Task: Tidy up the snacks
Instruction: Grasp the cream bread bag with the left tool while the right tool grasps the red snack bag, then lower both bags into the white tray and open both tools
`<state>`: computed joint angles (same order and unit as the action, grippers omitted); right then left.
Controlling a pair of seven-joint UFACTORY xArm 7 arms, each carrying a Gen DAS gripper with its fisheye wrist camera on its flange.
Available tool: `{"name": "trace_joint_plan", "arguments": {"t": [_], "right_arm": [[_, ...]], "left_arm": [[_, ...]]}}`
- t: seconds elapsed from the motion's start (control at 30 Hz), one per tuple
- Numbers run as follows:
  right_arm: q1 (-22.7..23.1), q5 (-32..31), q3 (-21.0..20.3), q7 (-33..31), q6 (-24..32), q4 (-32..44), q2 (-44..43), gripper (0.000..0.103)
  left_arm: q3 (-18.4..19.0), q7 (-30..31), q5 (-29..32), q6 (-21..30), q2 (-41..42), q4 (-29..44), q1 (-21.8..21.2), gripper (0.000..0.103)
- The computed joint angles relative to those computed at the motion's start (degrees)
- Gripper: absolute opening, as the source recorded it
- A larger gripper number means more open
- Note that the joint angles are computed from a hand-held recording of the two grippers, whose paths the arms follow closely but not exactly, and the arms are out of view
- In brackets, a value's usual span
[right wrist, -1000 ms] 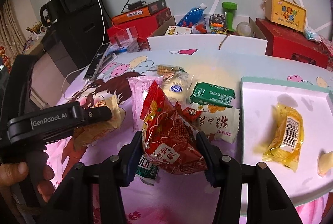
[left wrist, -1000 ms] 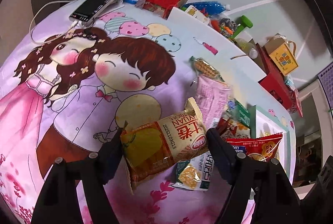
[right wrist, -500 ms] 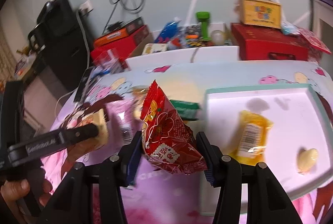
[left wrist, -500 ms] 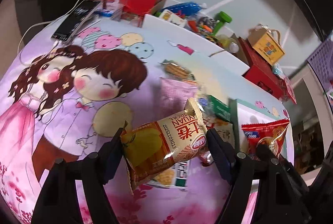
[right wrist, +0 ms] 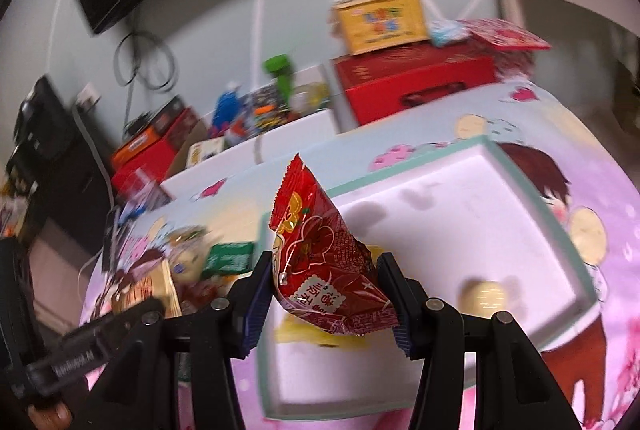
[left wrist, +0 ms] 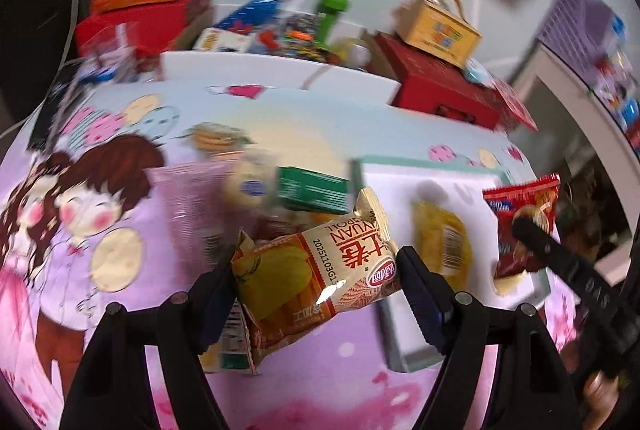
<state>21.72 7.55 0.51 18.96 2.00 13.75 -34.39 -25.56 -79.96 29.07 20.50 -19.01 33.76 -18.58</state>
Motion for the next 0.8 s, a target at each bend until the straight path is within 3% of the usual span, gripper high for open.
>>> {"name": "trace_joint_plan", "arguments": {"t": [0.17, 0.27, 0.43, 0.67, 0.8], "right_arm": [[-7.0, -1.4, 1.8, 1.4, 1.8, -1.2, -2.6, 0.055], [-8.0, -1.4, 0.3, 1.3, 2.2, -1.7, -3.4, 0.055], [-7.2, -0.9, -2.1, -0.1, 0.9, -1.5, -1.7, 0.055], [-2.1, 1.1, -7.9, -3.4, -3.4, -0.1, 5.6, 0.055], [-2.3, 1.7, -8.4, -4.3, -4.3, 0.8, 8.1, 0.055]], "left_arm": [[-1.5, 0.3, 5.1, 1.3, 7.2, 6.2, -1.0, 0.078], [-0.5, 0.4, 7.8, 2.5, 11.4, 9.4, -3.0, 0.078], [2.4, -0.2, 12.0, 4.5, 17.2, 14.3, -5.8, 0.078], [7.9, -1.0, 16.7, 5.3, 23.9, 20.7, -10.2, 0.078], [11.2, -1.4, 19.0, 4.8, 26.9, 23.8, -13.0, 0.078]]}}
